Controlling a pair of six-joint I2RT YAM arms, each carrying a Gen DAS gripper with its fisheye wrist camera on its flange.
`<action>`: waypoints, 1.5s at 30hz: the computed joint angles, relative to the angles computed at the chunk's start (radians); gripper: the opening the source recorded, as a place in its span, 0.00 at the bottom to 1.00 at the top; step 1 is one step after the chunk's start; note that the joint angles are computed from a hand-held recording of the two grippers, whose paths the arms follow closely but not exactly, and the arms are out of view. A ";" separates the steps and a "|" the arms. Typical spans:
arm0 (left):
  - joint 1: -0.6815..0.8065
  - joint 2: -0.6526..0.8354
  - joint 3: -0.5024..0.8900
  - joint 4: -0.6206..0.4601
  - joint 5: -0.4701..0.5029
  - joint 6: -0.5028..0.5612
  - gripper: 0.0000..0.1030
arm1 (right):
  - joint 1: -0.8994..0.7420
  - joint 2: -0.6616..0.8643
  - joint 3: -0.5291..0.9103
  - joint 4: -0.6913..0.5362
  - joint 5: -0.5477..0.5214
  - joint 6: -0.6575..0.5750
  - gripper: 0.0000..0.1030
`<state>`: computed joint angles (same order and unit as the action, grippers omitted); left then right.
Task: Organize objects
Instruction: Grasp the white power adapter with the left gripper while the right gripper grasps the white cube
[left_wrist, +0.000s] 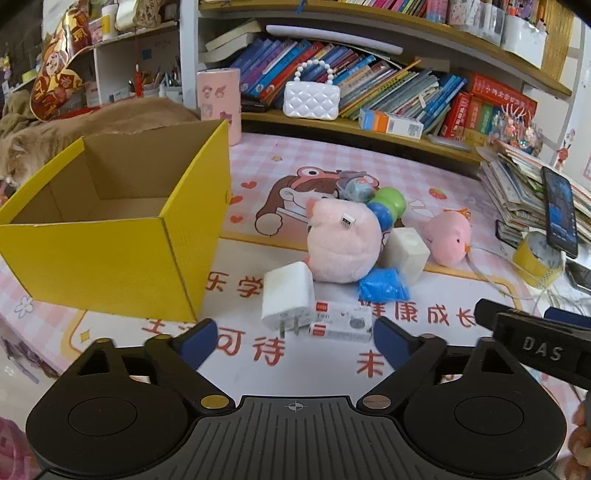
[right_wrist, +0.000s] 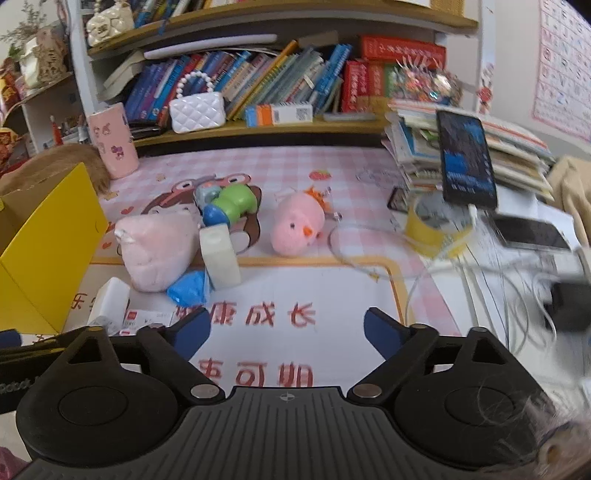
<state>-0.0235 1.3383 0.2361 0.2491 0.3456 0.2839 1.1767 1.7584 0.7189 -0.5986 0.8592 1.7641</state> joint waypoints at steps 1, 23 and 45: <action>-0.019 0.026 0.004 0.024 -0.017 -0.016 0.80 | -0.011 -0.017 -0.022 0.039 0.002 -0.035 0.78; -0.149 0.456 0.209 0.196 -0.177 -0.244 0.44 | -0.256 -0.125 -0.227 0.615 -0.130 -0.639 0.63; 0.078 -0.016 0.062 -0.062 0.023 -0.126 0.44 | -0.445 0.017 -0.189 0.923 -0.208 -0.963 0.23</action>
<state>0.0545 1.3224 0.2977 0.1870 0.3689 0.1582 0.7321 1.7750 0.5302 0.3247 0.6508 0.8012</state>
